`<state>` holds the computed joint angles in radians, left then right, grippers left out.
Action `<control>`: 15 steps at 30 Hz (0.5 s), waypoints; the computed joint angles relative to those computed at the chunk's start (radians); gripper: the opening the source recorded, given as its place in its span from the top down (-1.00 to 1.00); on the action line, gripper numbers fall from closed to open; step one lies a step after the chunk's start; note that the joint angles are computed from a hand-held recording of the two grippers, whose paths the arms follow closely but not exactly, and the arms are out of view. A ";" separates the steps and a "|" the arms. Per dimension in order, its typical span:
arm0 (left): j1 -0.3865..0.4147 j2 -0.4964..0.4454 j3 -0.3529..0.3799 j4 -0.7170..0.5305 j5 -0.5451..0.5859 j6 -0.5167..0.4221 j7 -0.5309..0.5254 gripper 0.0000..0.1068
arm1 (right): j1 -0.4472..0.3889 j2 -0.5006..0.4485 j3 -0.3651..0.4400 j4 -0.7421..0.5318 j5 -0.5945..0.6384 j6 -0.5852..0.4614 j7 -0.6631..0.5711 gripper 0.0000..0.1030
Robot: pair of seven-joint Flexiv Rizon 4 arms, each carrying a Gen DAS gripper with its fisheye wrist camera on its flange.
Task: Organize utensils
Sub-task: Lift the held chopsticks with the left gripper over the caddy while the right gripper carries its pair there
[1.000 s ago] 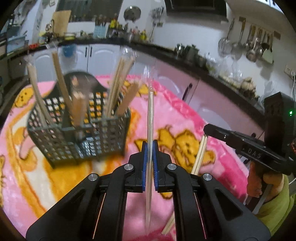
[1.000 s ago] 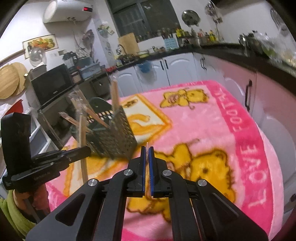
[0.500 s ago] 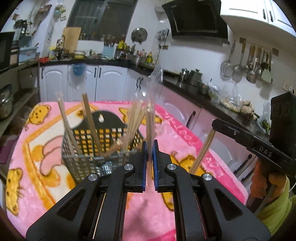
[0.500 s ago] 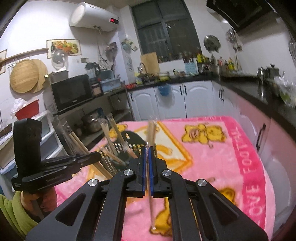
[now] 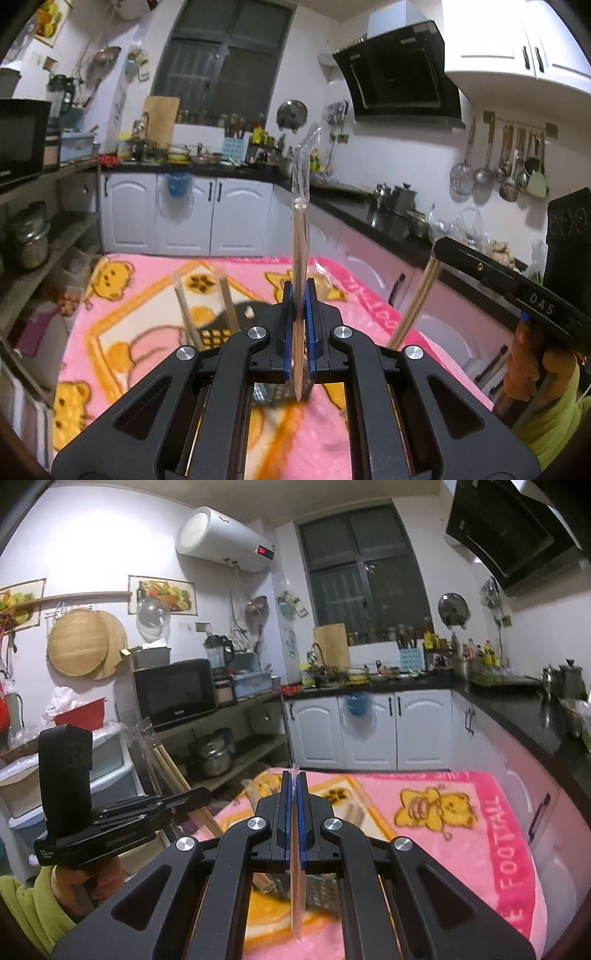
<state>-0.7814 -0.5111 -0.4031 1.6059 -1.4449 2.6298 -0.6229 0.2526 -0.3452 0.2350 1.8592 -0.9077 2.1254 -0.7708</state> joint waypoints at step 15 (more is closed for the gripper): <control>0.026 0.035 0.021 0.003 0.002 0.072 0.020 0.94 | 0.030 -0.055 0.022 -0.169 -0.063 -0.065 0.037 0.94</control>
<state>-0.7551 -0.4760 -0.3819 1.6091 -1.4431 2.7022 -0.6027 0.2822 -0.4004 0.2571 1.6900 -0.9707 2.0603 -0.7333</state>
